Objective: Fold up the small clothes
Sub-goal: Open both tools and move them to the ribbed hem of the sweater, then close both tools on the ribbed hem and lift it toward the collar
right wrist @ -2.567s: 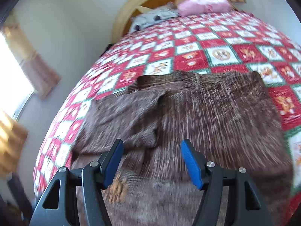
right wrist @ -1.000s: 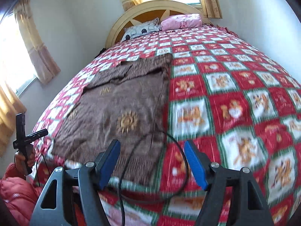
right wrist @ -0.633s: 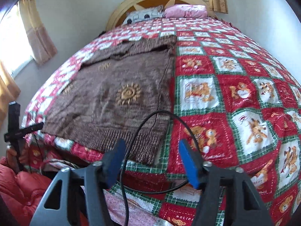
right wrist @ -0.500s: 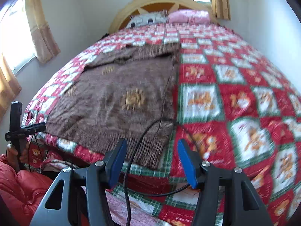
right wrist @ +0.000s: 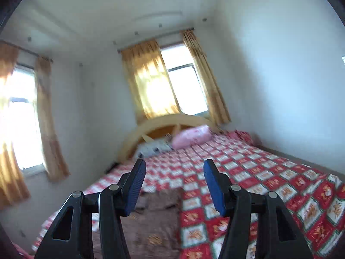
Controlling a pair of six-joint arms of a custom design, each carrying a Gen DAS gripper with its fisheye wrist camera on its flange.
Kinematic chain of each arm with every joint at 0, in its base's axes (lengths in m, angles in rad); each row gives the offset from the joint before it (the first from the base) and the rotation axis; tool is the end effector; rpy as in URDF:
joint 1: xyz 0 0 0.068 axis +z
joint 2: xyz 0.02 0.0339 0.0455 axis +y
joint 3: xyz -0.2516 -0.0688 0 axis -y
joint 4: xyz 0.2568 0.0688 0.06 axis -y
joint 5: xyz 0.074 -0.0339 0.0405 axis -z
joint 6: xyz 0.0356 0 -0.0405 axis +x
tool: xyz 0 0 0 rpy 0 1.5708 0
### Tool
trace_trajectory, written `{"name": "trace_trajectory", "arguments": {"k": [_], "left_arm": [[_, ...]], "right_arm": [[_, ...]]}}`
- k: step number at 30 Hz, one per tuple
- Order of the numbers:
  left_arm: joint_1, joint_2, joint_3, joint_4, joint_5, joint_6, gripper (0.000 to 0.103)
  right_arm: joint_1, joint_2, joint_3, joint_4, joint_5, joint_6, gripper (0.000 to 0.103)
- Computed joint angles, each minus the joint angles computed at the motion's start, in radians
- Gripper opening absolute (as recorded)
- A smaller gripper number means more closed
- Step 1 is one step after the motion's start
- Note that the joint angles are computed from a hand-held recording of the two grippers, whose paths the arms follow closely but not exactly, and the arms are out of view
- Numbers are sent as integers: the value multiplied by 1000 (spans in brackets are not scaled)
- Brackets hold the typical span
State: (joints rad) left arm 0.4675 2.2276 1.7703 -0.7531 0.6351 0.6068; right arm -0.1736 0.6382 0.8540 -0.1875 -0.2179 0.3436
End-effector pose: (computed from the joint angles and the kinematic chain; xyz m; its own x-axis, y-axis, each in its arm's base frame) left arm 0.4262 0.1915 0.1571 -0.7866 0.1171 -0.6063 0.3318 0.9083 -0.2549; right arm 0.1635 -0.0209 0.3801 0.0113 0.3319 -0.9432 -0.0510 0.9423 0.3310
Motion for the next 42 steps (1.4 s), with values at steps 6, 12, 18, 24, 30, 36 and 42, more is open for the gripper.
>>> {"name": "trace_trajectory", "arguments": {"k": [6, 12, 18, 24, 30, 36, 42], "left_arm": [[-6, 3, 14, -31, 0, 10, 100], [7, 16, 43, -49, 6, -20, 75], [42, 97, 166, -158, 86, -49, 67], [38, 75, 145, -145, 37, -38, 69], [25, 61, 120, -141, 34, -12, 60], [29, 83, 155, -178, 45, -14, 41], [28, 89, 165, -168, 13, -58, 12]], "right_arm": [[84, 255, 85, -154, -174, 4, 64], [199, 759, 107, -80, -50, 44, 61], [221, 920, 102, -41, -17, 26, 56], [240, 906, 74, -42, 48, -29, 56], [253, 962, 81, -36, 41, -53, 36], [291, 980, 98, -41, 49, -66, 36], [346, 1056, 186, -86, 112, -103, 13]]}}
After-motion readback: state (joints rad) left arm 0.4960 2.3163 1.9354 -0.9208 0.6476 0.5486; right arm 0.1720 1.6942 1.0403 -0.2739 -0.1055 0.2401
